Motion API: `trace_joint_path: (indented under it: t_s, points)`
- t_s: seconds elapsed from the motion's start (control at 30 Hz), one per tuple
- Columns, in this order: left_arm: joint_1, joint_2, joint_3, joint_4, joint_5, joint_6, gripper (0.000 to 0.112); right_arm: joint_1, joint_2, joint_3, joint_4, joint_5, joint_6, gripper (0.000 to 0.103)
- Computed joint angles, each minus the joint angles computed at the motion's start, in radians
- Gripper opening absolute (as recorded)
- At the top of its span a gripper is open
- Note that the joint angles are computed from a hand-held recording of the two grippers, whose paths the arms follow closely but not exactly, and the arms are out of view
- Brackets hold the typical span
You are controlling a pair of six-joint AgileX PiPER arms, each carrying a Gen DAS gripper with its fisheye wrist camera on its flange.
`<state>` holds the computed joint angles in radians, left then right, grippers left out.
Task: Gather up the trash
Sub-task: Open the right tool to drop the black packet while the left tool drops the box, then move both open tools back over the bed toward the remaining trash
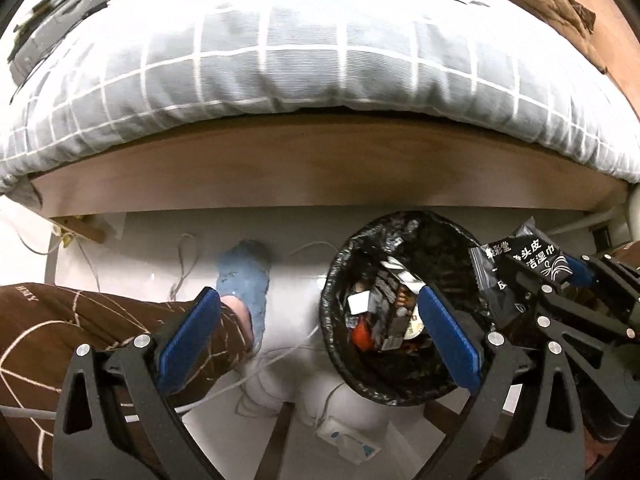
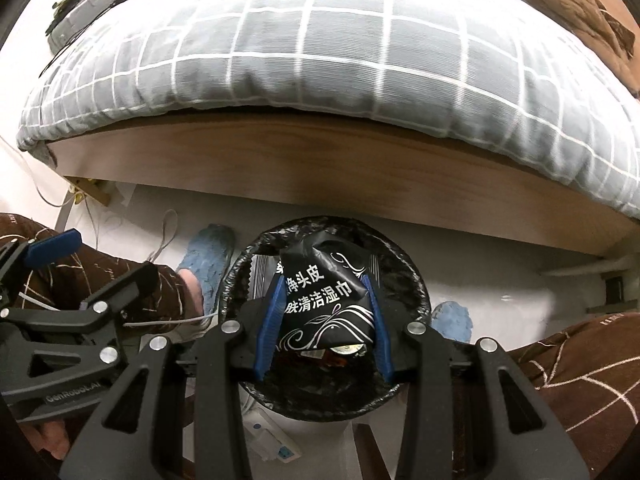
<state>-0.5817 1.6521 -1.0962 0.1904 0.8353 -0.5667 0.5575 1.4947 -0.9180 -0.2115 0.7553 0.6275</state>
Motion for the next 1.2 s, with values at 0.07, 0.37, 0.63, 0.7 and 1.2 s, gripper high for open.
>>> trace_joint_path:
  t_s: [0.07,0.37,0.63,0.7,1.2]
  points:
    - [0.013,-0.007,0.007,0.002,0.0,0.002,0.097,0.002,0.017,-0.008,0.013,-0.004,-0.012,0.039]
    - [0.03,-0.028,0.02,0.011,0.0,-0.014,0.097,0.02,0.023,-0.001,-0.02,-0.016,0.013,0.053]
    - [0.037,-0.038,0.023,0.006,-0.005,-0.012,0.097,-0.005,-0.021,0.019,-0.055,-0.009,0.043,0.076]
    - [0.041,-0.045,0.02,0.004,-0.002,-0.01,0.097,-0.003,-0.027,0.021,-0.072,-0.004,0.061,0.081]
    - [-0.018,-0.02,-0.102,0.043,0.027,-0.015,0.097,-0.089,-0.147,0.016,-0.178,0.068,0.074,0.095]
